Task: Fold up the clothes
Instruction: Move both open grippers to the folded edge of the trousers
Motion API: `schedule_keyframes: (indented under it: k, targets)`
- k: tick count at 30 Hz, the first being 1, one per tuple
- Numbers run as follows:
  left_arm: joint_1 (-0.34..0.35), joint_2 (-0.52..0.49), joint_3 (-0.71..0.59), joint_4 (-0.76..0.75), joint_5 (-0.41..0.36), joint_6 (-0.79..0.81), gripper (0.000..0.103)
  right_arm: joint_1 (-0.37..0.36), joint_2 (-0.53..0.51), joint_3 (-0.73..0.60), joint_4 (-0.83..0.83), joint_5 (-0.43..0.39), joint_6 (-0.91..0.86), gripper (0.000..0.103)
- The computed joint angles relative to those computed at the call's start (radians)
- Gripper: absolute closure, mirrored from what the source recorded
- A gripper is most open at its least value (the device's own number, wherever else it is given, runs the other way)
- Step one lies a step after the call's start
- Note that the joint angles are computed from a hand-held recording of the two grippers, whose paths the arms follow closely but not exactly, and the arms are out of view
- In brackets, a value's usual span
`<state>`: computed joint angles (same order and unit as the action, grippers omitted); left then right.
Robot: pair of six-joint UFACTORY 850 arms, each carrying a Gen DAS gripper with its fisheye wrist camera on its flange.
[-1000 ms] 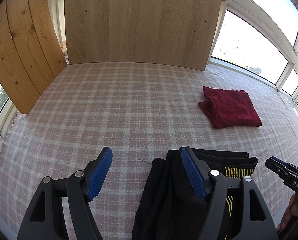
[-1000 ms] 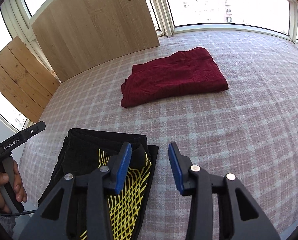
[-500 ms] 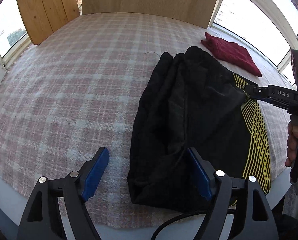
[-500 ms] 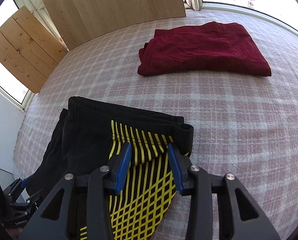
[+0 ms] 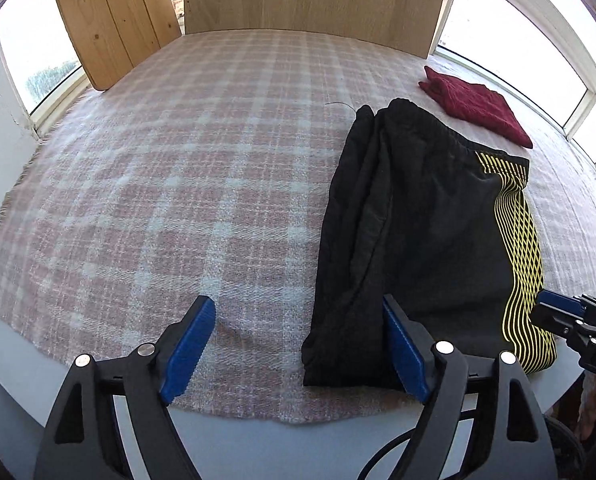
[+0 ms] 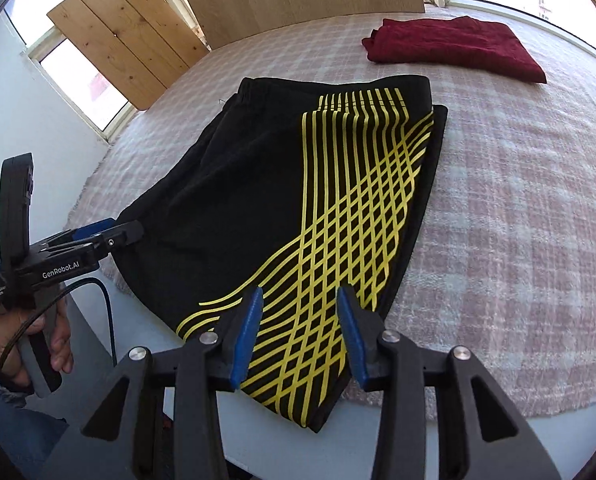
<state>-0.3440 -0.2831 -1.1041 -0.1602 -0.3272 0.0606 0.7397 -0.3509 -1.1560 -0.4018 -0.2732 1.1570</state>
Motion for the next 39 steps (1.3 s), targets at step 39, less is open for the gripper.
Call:
schedule_keyframes:
  k: [39]
  targets:
    - [-0.024,0.037,0.008,0.117,-0.031,-0.058,0.019,0.071,0.122,0.147,-0.397,-0.042,0.618,0.061]
